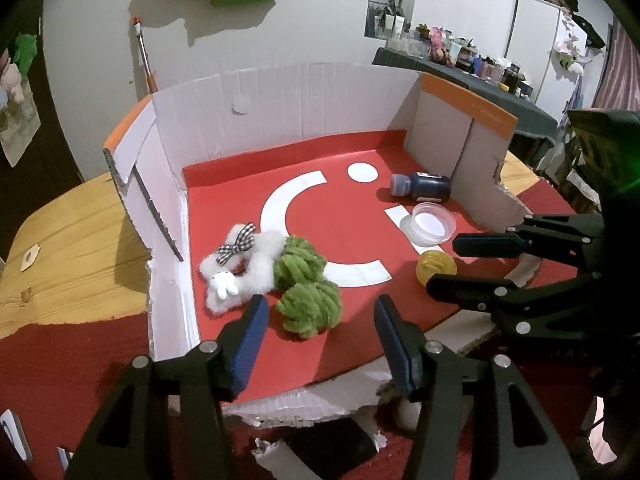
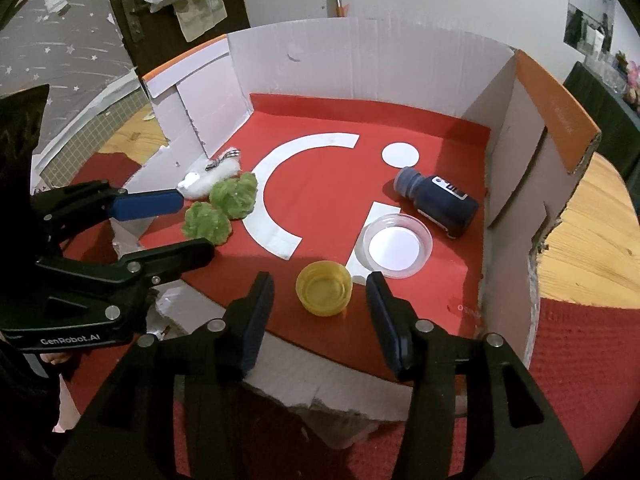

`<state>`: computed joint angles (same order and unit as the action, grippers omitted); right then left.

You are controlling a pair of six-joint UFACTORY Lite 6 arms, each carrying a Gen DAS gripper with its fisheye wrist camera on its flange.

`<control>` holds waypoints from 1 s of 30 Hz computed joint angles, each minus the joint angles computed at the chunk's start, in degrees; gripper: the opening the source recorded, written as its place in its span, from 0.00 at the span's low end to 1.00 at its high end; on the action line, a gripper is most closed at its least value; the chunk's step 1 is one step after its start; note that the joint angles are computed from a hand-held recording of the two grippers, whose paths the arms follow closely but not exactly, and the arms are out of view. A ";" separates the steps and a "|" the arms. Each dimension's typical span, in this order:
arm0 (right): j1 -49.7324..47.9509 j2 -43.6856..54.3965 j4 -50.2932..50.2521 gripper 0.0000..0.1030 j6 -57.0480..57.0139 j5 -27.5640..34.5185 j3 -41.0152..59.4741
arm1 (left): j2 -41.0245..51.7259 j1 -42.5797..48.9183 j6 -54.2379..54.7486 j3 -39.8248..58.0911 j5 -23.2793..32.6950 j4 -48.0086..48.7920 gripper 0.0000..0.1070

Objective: Organize objects
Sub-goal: 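Lower the yarn ball and yellow cap onto the red sheet and open both tools, then withdraw both tools from the box back toward the loose items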

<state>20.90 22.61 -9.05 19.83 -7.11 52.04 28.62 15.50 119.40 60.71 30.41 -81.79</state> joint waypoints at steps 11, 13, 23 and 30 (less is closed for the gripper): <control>1.86 -2.66 15.11 0.48 -14.27 -0.62 -2.62 | -1.30 1.25 1.69 -2.28 1.24 -1.33 0.57; 2.22 -3.46 18.47 0.48 -17.25 -1.09 -3.48 | -1.66 1.24 2.47 -3.01 1.29 -1.95 0.57; 3.18 -6.25 19.83 0.55 -17.60 -3.14 -6.57 | -3.37 1.85 6.41 -5.90 1.50 -5.32 0.60; 3.98 -7.99 22.38 0.57 -19.50 -4.52 -8.48 | -4.66 2.71 8.28 -7.72 2.21 -6.88 0.65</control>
<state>24.87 14.62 13.32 0.33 -11.63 43.56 23.96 18.21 127.68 52.99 32.62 -88.67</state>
